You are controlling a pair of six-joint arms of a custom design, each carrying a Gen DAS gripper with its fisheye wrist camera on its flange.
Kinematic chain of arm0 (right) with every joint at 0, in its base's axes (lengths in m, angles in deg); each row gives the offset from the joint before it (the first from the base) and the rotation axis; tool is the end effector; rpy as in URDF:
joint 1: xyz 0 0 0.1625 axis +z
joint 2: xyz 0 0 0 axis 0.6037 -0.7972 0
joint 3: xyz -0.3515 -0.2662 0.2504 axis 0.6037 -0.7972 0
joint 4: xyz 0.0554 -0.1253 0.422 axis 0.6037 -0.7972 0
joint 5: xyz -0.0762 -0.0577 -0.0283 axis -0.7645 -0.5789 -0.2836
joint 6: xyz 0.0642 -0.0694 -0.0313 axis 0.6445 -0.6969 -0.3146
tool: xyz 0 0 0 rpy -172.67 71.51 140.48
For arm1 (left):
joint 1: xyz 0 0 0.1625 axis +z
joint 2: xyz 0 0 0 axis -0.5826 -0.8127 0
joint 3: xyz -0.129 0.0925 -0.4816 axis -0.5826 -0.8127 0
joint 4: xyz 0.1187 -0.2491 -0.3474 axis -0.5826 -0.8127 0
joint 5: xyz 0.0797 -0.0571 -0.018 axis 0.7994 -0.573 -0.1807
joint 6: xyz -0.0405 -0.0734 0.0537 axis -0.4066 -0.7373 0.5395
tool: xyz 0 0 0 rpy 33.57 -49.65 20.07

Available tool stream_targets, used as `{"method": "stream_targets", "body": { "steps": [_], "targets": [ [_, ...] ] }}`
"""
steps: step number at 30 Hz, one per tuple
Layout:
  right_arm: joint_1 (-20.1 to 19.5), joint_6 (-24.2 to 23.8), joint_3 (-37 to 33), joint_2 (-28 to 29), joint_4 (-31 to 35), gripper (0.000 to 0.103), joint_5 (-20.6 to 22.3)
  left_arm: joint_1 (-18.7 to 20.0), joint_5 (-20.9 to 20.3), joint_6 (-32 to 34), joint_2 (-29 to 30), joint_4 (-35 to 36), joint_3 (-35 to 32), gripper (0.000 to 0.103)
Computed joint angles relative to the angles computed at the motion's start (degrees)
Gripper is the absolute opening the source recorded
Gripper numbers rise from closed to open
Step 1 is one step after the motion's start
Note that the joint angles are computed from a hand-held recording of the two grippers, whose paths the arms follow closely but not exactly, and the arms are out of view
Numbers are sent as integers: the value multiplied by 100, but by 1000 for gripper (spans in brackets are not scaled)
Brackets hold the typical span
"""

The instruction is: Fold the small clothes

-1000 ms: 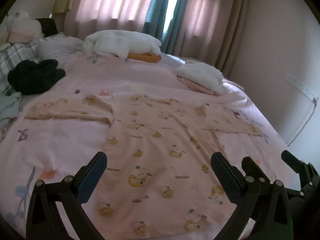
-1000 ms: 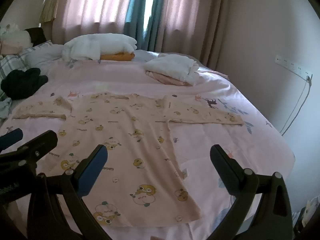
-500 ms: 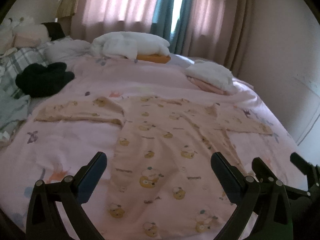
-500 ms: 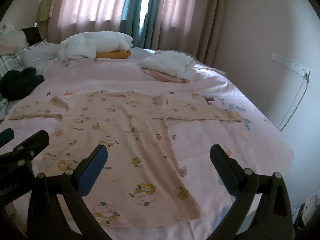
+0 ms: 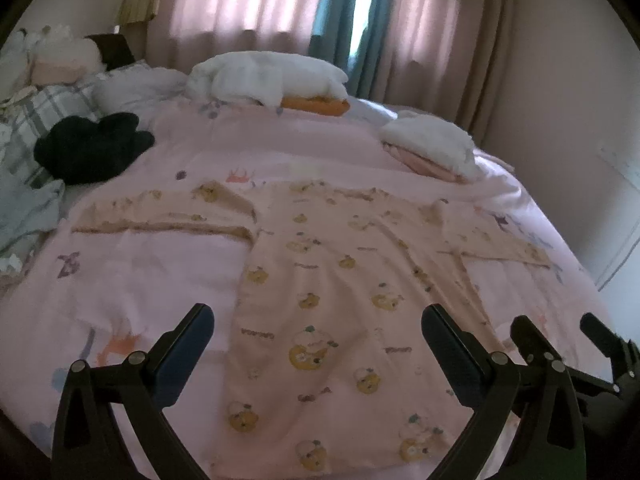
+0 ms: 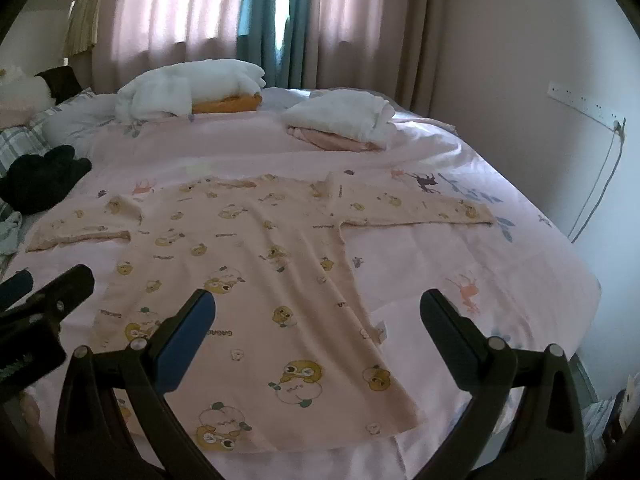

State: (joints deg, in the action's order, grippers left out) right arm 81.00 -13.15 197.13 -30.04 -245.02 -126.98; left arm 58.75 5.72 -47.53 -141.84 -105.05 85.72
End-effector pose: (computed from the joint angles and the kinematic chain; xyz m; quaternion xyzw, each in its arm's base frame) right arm 0.2410 -0.3433 0.2426 0.1786 -0.7754 0.4334 0.4231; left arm -0.2978 -0.3680 0.1849 0.0869 0.8492 -0.4352 0.2862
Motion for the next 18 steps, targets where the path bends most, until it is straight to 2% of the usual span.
{"method": "stream_targets", "body": {
  "steps": [4,8,11,14,16,17,18],
  "targets": [
    [-12,-36,-12,7,72,103,-27,33,-146,243,-9,-355,54,103],
    [-64,135,-7,-94,321,102,6,63,-219,200,-4,-297,38,103],
    [-64,12,-71,-35,277,102,-97,78,-177,274,38,-322,59,103],
    [-81,-49,-97,-45,255,102,-57,156,-311,805,123,-1247,233,103],
    [-140,11,-74,-127,308,102,77,347,-522,1208,224,-2084,334,103],
    [-185,84,-72,-191,403,102,142,496,-764,1475,283,-2588,375,103],
    [-240,146,-62,-263,488,102,189,723,-1184,1727,322,-3013,385,102]
  ]
}}
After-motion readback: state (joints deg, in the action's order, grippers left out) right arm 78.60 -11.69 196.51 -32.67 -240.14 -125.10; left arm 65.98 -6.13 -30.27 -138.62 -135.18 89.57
